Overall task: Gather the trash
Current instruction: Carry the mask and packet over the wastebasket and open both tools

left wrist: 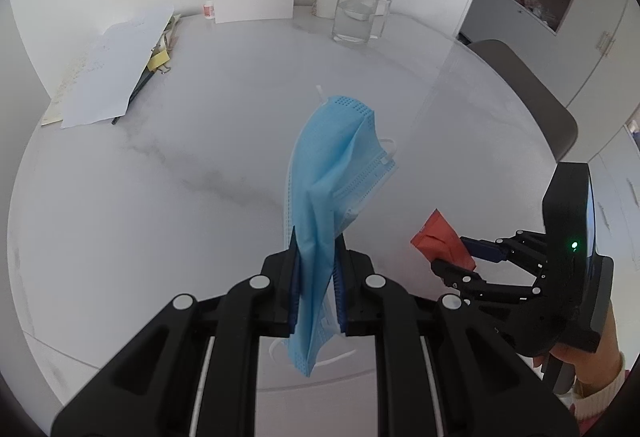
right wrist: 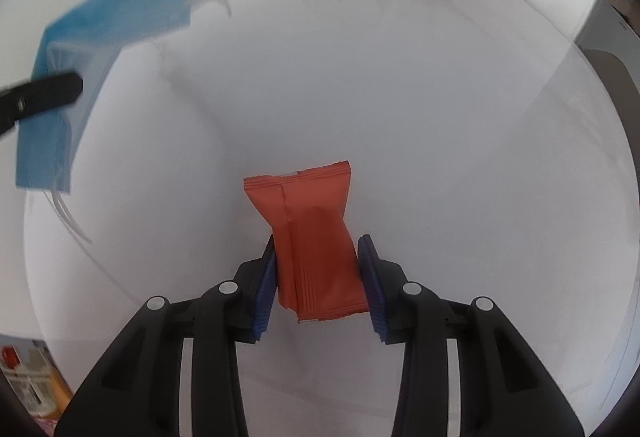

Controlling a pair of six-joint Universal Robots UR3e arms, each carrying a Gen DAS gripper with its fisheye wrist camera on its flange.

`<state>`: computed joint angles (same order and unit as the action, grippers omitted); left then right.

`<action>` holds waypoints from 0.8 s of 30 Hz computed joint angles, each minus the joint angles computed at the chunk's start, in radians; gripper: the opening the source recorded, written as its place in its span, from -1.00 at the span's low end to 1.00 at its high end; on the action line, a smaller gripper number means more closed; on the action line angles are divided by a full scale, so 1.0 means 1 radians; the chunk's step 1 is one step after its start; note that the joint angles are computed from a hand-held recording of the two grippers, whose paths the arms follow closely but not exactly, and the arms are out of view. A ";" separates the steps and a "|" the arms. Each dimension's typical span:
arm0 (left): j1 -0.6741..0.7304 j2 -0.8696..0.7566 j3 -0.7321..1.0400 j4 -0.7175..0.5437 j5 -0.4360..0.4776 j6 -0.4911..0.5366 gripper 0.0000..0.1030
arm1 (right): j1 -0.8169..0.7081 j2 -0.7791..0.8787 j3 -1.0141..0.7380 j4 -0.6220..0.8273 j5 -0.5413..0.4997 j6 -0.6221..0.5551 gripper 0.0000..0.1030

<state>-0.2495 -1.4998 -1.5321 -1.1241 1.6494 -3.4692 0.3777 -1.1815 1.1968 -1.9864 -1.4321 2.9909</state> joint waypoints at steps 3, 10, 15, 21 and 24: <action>-0.024 0.096 -0.031 -0.055 -0.011 0.007 -0.73 | 0.021 -0.113 0.092 -0.017 -0.006 0.061 -0.24; -0.127 0.329 -0.084 -0.240 -0.015 0.036 -0.73 | 0.158 -0.382 0.272 -0.012 -0.068 0.299 -0.23; -0.202 0.518 -0.107 -0.408 -0.024 0.069 -0.73 | 0.373 -0.506 0.315 0.026 -0.198 0.568 -0.23; -0.332 0.708 -0.115 -0.615 -0.012 0.073 -0.73 | 0.721 -0.485 0.249 0.117 -0.415 0.948 -0.23; -0.406 0.773 -0.129 -0.691 -0.010 0.064 -0.73 | 0.862 -0.441 0.198 0.176 -0.485 1.122 -0.23</action>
